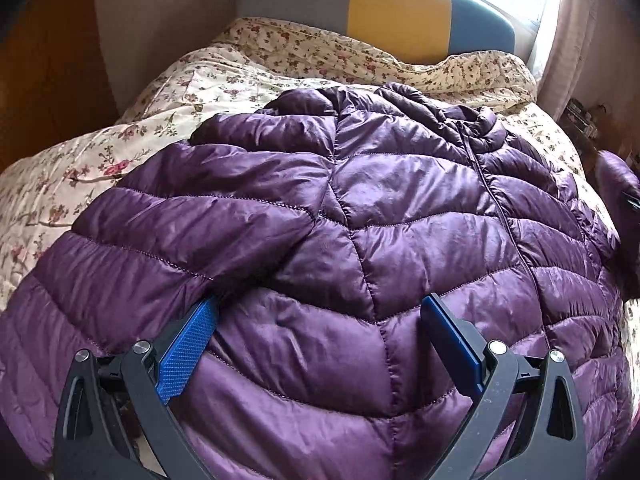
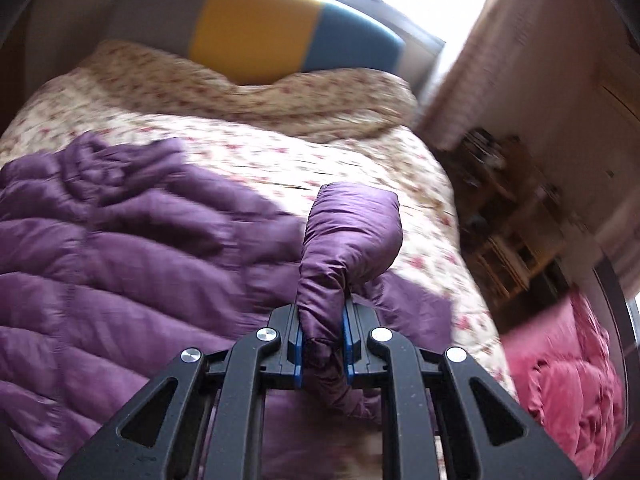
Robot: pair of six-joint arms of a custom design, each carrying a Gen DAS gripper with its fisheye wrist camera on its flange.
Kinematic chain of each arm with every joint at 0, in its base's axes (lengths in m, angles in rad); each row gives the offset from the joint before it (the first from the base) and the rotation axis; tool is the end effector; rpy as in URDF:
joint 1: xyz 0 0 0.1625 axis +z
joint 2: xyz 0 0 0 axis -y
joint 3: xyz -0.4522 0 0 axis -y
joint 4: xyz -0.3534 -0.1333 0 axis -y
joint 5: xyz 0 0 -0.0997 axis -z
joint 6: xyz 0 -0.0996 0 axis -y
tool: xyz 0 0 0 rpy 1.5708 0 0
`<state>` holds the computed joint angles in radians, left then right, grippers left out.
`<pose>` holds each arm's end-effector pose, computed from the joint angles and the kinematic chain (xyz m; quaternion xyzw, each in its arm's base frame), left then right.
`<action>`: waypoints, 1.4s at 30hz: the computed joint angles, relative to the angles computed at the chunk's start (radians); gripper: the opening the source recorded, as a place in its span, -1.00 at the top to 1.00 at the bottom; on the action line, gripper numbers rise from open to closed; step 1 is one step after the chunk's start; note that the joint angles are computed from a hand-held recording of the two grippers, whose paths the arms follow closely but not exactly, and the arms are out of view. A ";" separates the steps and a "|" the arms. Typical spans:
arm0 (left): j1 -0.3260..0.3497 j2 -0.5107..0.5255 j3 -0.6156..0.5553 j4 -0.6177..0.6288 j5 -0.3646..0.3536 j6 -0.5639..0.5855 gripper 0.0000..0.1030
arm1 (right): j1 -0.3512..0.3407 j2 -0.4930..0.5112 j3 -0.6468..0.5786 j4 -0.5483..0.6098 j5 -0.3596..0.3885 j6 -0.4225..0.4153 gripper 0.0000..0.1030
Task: Fold large clothes
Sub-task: 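Fold the held sleeve across the jacket body with the right tool, release, then grasp the other sleeve of the jacket with the left tool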
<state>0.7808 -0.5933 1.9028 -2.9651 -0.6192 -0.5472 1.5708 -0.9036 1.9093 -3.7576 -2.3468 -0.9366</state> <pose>-0.2543 -0.5538 0.0248 0.0883 0.8839 -0.3133 0.3357 0.0635 -0.5727 0.2845 0.1591 -0.7812 0.3181 0.5131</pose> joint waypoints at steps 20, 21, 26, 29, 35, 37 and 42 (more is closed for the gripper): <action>0.010 -0.009 0.027 -0.039 -0.041 0.011 -0.94 | 0.083 0.046 0.069 0.279 0.175 0.152 0.06; 0.007 -0.009 0.029 -0.036 -0.031 0.007 -0.94 | 0.084 0.045 0.075 0.271 0.174 0.147 0.02; -0.013 -0.014 0.038 -0.034 0.001 -0.024 -0.94 | 0.090 0.042 0.106 0.195 0.159 0.096 -0.30; -0.024 -0.018 0.038 -0.022 0.016 -0.046 -0.94 | 0.093 0.036 0.132 0.129 0.152 0.040 -0.48; -0.037 -0.032 0.036 -0.059 -0.010 -0.036 -0.94 | 0.084 0.013 0.169 0.078 0.147 -0.003 -0.60; -0.043 -0.033 0.033 -0.081 -0.022 -0.021 -0.94 | 0.077 0.008 0.180 0.055 0.145 -0.020 -0.69; -0.046 -0.019 -0.007 -0.081 -0.070 0.006 -0.94 | 0.052 -0.006 0.195 0.021 0.137 -0.036 -0.75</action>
